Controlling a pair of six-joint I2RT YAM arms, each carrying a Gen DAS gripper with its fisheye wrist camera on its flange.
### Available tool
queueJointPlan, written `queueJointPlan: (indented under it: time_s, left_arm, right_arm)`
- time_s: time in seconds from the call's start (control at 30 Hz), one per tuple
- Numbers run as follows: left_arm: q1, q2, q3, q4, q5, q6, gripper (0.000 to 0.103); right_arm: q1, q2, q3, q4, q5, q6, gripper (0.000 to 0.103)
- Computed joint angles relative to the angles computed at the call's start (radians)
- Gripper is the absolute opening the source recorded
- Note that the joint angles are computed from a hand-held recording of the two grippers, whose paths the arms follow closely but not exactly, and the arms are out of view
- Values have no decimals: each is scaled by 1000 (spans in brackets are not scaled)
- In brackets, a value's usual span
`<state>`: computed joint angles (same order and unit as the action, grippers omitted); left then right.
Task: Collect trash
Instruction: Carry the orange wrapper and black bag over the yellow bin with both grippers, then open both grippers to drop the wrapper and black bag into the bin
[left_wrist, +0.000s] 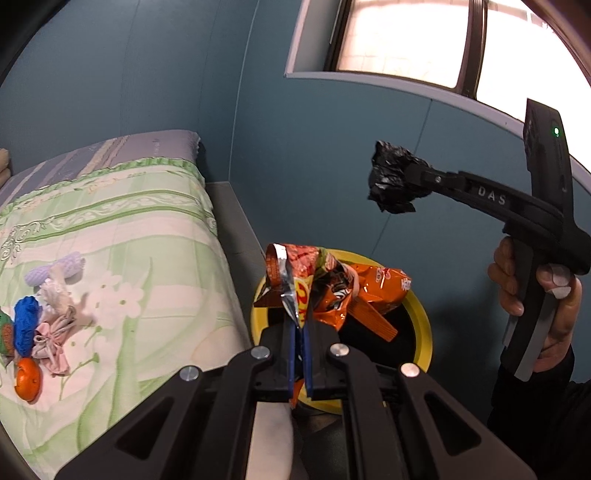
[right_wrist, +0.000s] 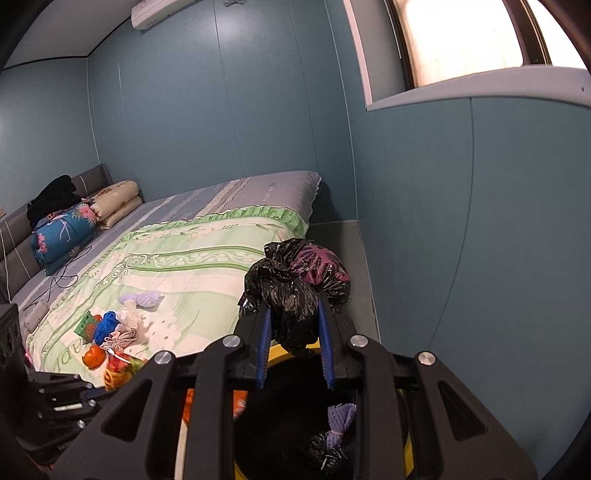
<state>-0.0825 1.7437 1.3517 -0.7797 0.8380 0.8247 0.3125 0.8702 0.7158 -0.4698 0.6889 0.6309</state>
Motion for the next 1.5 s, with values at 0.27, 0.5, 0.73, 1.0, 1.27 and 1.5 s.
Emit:
queueJointPlan:
  time_s: [0.27, 0.5, 0.73, 1.0, 1.27, 1.5]
  left_arm:
    - [-52, -13, -57, 28, -48, -1, 3]
    - [-89, -16, -93, 37, -58, -6, 3]
    - [-119, -14, -136, 51, -89, 4, 3]
    - [-153, 31, -127, 47, -112, -14, 3]
    - [-161, 33, -132, 52, -109, -13, 3]
    - [-130, 8, -154, 69, -74, -17, 39]
  right_arm:
    - [-59, -21, -40, 10, -56, 8, 22]
    - [-99, -36, -68, 30, -99, 1, 22]
    - [-139, -23, -82, 42, -141, 0, 22]
    - [-187, 7, -101, 70, -209, 4, 22]
    - [-216, 13, -113, 90, -249, 8, 23]
    - [-260, -13, -129, 101, -289, 15, 39]
